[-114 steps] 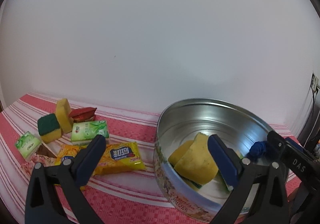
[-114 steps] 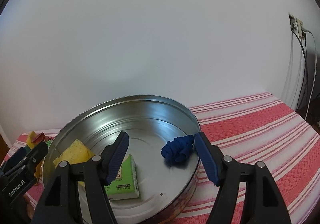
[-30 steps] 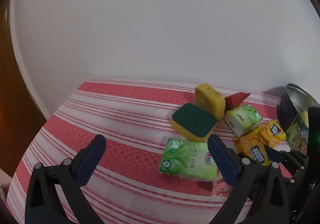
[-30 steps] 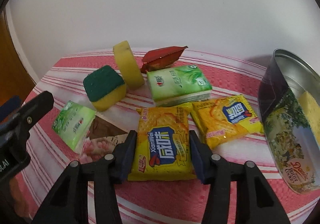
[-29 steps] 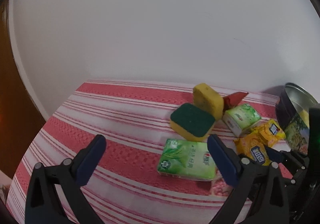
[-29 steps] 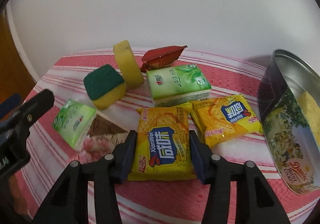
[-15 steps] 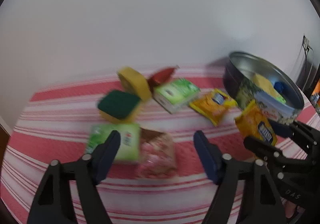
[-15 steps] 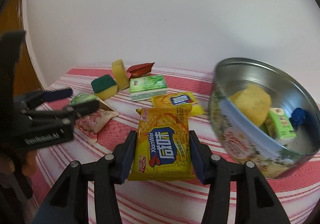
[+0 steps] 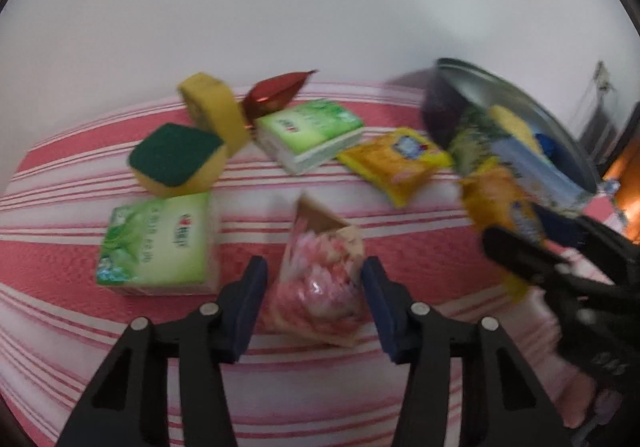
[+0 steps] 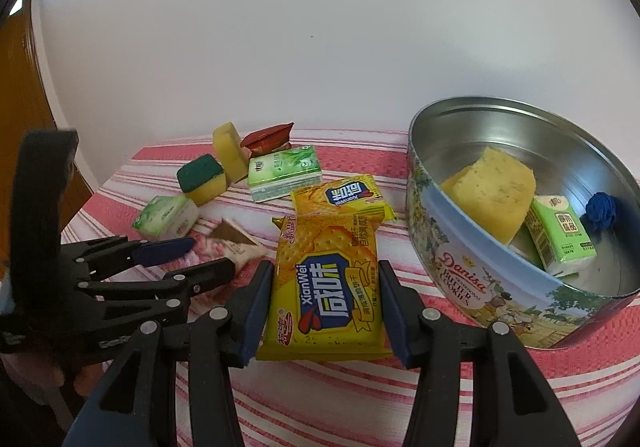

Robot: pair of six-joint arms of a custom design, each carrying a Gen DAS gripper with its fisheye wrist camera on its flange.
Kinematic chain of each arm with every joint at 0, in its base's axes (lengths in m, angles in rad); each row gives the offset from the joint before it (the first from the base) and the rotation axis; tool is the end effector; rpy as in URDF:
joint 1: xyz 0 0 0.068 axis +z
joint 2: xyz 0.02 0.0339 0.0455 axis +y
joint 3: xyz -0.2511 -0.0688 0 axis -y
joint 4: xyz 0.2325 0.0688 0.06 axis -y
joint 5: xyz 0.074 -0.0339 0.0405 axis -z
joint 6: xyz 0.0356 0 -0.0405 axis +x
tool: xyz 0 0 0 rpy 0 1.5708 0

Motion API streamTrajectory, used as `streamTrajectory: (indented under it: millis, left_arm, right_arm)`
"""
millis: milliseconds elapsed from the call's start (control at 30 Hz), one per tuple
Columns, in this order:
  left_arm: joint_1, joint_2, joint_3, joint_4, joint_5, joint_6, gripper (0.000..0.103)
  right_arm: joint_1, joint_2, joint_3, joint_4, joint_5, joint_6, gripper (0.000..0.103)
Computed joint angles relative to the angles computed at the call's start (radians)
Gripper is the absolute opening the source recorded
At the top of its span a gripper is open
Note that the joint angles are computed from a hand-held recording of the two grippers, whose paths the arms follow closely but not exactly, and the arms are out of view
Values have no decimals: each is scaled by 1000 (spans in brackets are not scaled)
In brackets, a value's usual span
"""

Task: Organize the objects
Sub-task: 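Grasp the yellow cracker packet with the right tool while the left tool grasps the pink floral packet, then carry both packets over the silver tin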

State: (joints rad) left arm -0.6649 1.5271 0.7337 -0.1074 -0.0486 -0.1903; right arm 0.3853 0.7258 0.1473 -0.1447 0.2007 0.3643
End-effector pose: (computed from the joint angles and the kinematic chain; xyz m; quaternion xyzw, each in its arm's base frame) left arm 0.2237 -0.1732 0.1549 0.2142 0.9196 -0.1154 0.3086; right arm 0.1336 0.0465 0.1312 0.0317 0.9073 0.0648 0.4142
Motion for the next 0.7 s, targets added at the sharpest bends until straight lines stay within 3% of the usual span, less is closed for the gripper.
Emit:
streamTrajectory:
  millis: [167, 267, 433, 567, 700]
  left_arm:
    - [-14, 23, 3, 24, -62, -12, 64]
    - [-19, 49, 21, 29, -69, -8, 65]
    - [-5, 45, 20, 39, -67, -31, 44]
    - [15, 7, -8, 39, -38, -19, 38]
    - [25, -134, -94, 50, -39, -12, 36]
  right_arm:
    - [-11, -19, 2, -12, -10, 1, 54]
    - [-17, -22, 0, -12, -20, 2, 54]
    - [-4, -17, -2, -9, -6, 10, 54]
    - [4, -27, -14, -1, 0, 11, 54]
    - [2, -117, -28, -31, -20, 4, 54]
